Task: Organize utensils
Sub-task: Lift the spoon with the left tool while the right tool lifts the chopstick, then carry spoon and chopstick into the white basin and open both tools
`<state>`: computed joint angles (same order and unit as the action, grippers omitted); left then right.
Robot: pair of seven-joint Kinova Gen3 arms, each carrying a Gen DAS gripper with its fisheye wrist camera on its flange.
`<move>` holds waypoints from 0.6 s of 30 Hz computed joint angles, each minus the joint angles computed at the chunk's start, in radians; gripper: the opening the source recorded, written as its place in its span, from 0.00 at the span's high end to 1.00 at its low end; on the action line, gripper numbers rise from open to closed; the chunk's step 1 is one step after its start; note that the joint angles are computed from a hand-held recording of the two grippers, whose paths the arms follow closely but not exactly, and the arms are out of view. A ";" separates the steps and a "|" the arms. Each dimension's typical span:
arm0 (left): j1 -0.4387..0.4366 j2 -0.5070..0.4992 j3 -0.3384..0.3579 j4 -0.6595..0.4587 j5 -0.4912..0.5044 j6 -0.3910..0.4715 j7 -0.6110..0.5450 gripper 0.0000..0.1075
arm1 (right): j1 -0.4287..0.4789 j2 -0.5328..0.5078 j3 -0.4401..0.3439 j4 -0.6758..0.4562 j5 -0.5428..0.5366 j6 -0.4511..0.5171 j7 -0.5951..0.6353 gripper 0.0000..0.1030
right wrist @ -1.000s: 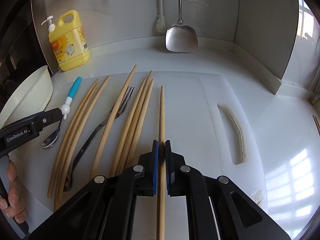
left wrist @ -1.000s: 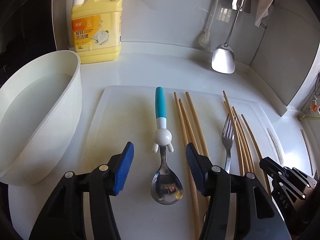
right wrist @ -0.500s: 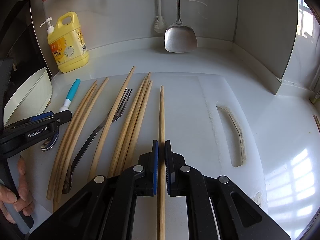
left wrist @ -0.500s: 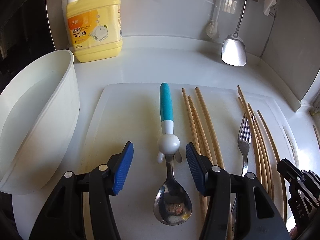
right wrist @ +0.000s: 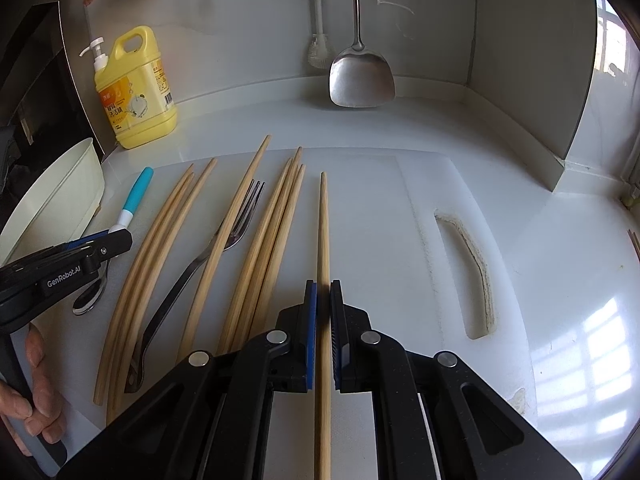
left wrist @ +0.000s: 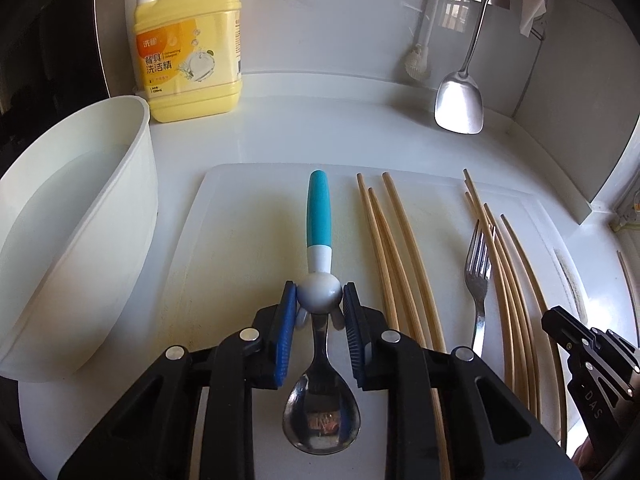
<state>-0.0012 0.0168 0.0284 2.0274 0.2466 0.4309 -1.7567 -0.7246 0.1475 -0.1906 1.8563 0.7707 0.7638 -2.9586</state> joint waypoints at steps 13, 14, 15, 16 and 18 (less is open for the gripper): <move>-0.016 -0.088 -0.035 -0.033 0.057 0.114 -0.054 0.79 | 0.006 -0.039 -0.024 -0.031 -0.001 0.035 0.029 0.94; -0.017 -0.095 -0.039 -0.038 0.054 0.126 -0.049 0.79 | 0.007 -0.040 -0.027 -0.040 -0.006 0.040 0.038 0.94; -0.018 -0.102 -0.043 -0.044 0.055 0.138 -0.047 0.79 | 0.009 -0.043 -0.029 -0.047 -0.011 0.043 0.049 0.94; -0.019 -0.110 -0.051 -0.049 0.063 0.151 -0.050 0.79 | 0.011 -0.045 -0.031 -0.055 -0.017 0.042 0.062 0.94; -0.024 -0.129 -0.064 -0.059 0.071 0.171 -0.055 0.79 | 0.008 -0.051 -0.039 -0.069 -0.017 0.043 0.081 0.94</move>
<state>-0.0254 -0.1123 -0.0357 1.9683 0.3176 0.6018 -1.8116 -0.7165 0.0962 -0.2293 1.7872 0.7542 0.8066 -2.8776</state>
